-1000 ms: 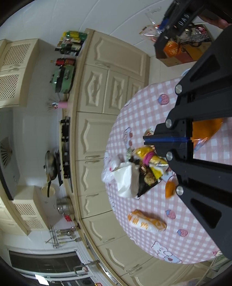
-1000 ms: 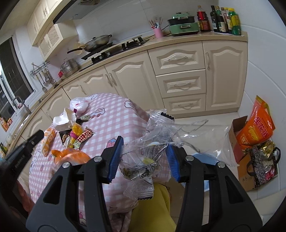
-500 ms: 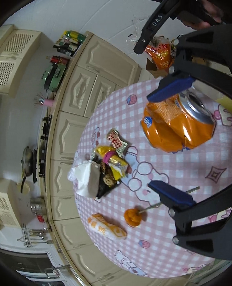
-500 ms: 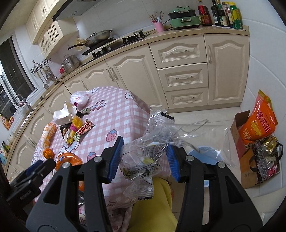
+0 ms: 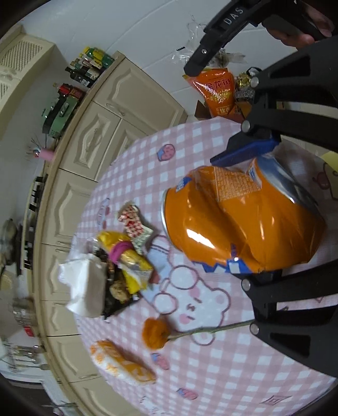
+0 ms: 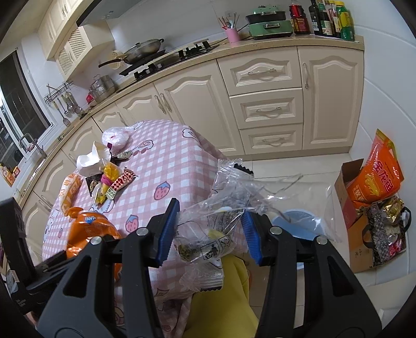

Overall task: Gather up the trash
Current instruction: 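Carry the orange can with the left tool over the blue bin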

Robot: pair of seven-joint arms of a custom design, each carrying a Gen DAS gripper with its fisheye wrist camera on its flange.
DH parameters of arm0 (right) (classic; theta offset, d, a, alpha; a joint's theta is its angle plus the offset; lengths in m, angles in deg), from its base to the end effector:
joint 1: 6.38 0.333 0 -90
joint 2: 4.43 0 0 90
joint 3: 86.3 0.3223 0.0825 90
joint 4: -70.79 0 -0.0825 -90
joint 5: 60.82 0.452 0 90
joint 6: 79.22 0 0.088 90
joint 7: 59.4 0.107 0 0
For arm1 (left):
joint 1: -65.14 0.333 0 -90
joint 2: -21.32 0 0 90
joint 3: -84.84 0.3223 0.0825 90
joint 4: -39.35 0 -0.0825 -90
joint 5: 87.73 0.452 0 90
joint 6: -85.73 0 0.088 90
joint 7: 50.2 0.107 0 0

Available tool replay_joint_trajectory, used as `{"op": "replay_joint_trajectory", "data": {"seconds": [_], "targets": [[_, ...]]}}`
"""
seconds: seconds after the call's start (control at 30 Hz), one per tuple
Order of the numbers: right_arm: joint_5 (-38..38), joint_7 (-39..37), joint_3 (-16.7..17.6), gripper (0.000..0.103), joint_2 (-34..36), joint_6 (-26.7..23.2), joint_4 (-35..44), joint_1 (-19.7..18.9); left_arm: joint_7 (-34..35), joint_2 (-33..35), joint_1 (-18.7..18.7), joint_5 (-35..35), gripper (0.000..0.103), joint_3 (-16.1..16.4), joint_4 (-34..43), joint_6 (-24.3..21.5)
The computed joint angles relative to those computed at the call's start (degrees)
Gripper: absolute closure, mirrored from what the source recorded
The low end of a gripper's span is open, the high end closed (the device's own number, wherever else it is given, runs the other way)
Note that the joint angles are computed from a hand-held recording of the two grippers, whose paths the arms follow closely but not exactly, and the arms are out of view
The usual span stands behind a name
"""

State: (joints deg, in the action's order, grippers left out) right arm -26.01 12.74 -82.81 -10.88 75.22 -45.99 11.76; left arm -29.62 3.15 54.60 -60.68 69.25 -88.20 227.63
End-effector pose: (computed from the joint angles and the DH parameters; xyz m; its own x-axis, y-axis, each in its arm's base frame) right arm 0.5958 0.2173 0.5617 0.3600 -0.8703 -0.3360 -0.7285 -0.0372 -0.6841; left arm 0.5028 -0.2597 0.5425 0.3572 -0.9093 0.2134 -0.6743 -0.4092 -0.6147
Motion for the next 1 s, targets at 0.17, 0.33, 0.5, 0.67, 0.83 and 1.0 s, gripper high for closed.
{"op": "replay_joint_trajectory", "data": {"seconds": [0.17, 0.33, 0.5, 0.67, 0.83, 1.0], "targets": [[-0.54, 0.58, -0.14, 0.056, -0.48, 0.57, -0.74, -0.31, 0.25, 1.37, 0.31, 2.71, 0.058, -0.81, 2.85, -1.1], [-2.21, 3.09, -0.57, 0.056, -0.92, 0.94, -1.72, -1.32, 2.03, 4.38, -0.54, 3.02, 0.06, -0.58, 6.34, -0.98], [-3.94, 5.69, -1.24, 0.056, -1.52, 1.5, -2.87, -2.67, 5.18, 8.97, -1.8, 3.64, 0.06, -0.6, 11.43, 0.6], [-5.32, 7.81, -2.09, 0.056, -2.23, 1.96, -4.29, -4.26, 9.09, 14.6, -3.89, 3.76, 0.06, -0.64, 17.31, 1.19], [-6.94, 10.15, -2.89, 0.056, -2.16, 1.72, -5.21, -6.09, 14.18, 21.61, -6.46, 1.9, 0.06, -0.24, 24.45, 0.4], [-7.99, 12.12, -3.72, 0.056, -0.6, 0.49, -4.81, -7.9, 18.57, 29.14, -9.31, 0.63, 0.06, 0.35, 32.4, -2.12]]}}
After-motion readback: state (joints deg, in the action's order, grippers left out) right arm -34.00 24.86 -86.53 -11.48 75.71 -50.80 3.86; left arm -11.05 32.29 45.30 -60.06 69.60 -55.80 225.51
